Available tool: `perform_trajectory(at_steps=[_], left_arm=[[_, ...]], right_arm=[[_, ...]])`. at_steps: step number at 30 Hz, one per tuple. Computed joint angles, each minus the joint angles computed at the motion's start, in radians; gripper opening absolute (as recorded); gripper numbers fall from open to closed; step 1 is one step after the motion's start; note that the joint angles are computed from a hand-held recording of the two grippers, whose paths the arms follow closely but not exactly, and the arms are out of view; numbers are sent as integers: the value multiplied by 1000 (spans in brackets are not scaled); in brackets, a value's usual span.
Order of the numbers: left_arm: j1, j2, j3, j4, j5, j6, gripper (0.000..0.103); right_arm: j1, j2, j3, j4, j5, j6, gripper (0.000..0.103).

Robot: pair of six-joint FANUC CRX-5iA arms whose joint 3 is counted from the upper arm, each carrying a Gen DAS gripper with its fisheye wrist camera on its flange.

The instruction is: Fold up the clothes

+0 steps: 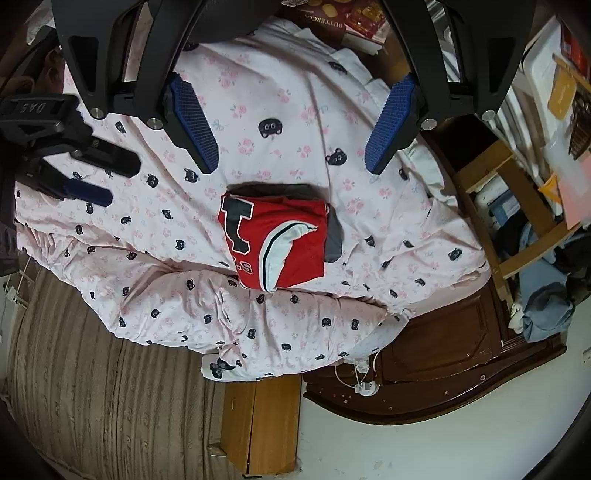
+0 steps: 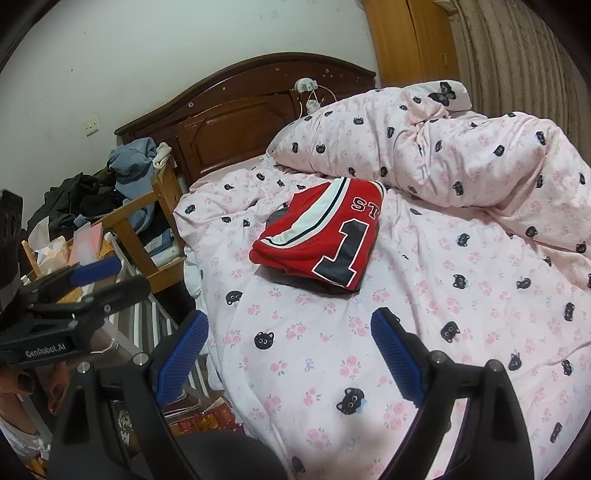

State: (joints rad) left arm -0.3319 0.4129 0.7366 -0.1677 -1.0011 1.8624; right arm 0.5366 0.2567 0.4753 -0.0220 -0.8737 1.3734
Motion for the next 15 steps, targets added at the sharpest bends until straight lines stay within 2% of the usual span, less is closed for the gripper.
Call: perform_trajectory(at_steps=[3, 4, 7, 11, 15], left_arm=[[-4, -21, -24, -11, 3, 13, 84], [-4, -28, -31, -13, 5, 19, 92], [4, -55, -68, 6, 31, 24, 101], [10, -79, -92, 7, 45, 27, 101], [9, -83, -90, -3, 24, 28, 102]], right_arm=[[9, -24, -27, 27, 11, -23, 97], [12, -32, -35, 36, 15, -30, 98], [24, -47, -52, 66, 12, -47, 100], [36, -64, -71, 97, 13, -78, 102], [44, -78, -85, 117, 10, -94, 102]])
